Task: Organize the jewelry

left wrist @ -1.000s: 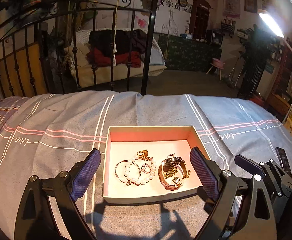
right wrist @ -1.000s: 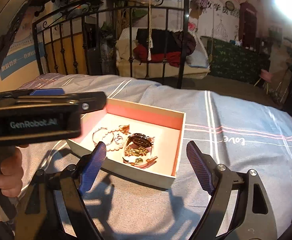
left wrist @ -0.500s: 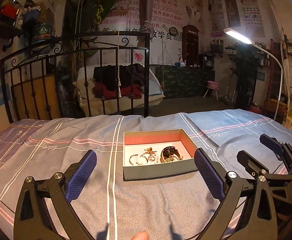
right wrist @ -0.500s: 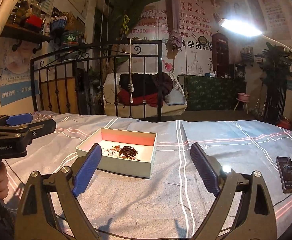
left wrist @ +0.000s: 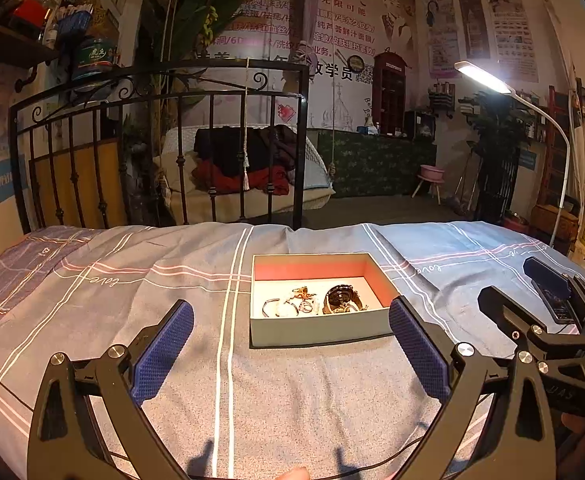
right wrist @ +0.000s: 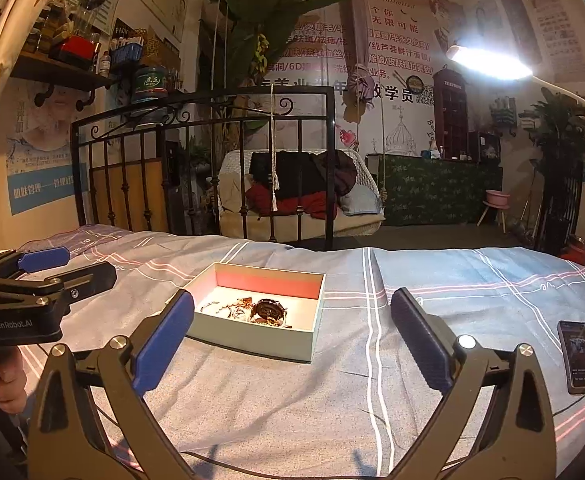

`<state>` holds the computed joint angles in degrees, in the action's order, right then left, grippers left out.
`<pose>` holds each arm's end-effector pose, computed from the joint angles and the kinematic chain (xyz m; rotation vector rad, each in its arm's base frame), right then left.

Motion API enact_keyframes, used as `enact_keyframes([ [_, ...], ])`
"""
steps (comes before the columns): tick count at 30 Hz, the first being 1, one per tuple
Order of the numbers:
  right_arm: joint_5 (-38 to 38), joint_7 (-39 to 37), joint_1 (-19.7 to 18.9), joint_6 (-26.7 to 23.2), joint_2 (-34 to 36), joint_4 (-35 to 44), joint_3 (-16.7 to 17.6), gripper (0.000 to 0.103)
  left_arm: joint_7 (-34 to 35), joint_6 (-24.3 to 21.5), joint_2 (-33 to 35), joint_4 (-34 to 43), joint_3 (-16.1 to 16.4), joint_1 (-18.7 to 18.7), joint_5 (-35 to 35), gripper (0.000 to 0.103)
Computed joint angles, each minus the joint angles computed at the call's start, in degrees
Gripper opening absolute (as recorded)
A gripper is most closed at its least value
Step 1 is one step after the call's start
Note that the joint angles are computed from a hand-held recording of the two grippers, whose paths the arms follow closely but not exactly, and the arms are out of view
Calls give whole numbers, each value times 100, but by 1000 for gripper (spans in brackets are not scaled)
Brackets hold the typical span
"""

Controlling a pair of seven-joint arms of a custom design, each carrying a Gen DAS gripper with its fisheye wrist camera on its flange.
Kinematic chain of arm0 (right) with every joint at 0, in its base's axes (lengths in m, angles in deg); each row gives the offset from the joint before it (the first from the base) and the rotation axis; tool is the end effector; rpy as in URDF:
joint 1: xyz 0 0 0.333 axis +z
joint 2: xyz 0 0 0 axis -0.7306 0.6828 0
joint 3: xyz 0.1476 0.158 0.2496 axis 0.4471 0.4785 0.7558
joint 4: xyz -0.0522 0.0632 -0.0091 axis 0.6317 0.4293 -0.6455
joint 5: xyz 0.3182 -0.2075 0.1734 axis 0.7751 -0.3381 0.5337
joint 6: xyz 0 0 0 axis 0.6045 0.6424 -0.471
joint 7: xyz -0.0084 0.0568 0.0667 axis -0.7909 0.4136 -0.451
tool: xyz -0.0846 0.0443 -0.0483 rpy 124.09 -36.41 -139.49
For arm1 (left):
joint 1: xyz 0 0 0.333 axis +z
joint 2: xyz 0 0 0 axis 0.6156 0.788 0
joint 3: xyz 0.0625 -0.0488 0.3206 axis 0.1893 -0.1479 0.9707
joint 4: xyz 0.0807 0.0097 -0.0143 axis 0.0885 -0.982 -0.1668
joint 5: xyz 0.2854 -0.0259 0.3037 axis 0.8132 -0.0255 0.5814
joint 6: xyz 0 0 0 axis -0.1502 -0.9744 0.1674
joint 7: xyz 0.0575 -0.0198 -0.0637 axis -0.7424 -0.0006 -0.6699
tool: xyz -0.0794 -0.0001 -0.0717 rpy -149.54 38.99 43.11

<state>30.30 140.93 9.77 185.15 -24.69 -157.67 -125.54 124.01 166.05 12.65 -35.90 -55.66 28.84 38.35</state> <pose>0.6534 0.1166 0.5809 -1.3740 1.4091 -1.0437 0.7251 -0.2527 0.5991 -1.2856 1.7831 -1.2037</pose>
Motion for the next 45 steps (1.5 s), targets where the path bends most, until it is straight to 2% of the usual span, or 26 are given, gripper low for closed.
enact_keyframes([
  [4,-172,110,-158,-73,25,59,143,97,46,-35,-10,-13,-51,34,-50,96],
  [14,-727,737,-50,-156,110,26,-105,97,67,-85,29,36,-32,17,-109,96],
  [21,-986,962,-128,-155,113,37,-60,97,-11,-98,42,66,34,-30,-60,96],
  [39,-887,870,-164,-112,87,33,14,97,-97,-114,34,63,75,-44,16,96],
  [42,-866,866,-102,-138,102,38,-53,97,-149,-91,26,50,124,-73,64,96],
  [45,-868,870,-67,-128,94,17,-79,97,-325,-57,15,46,317,-211,243,96],
])
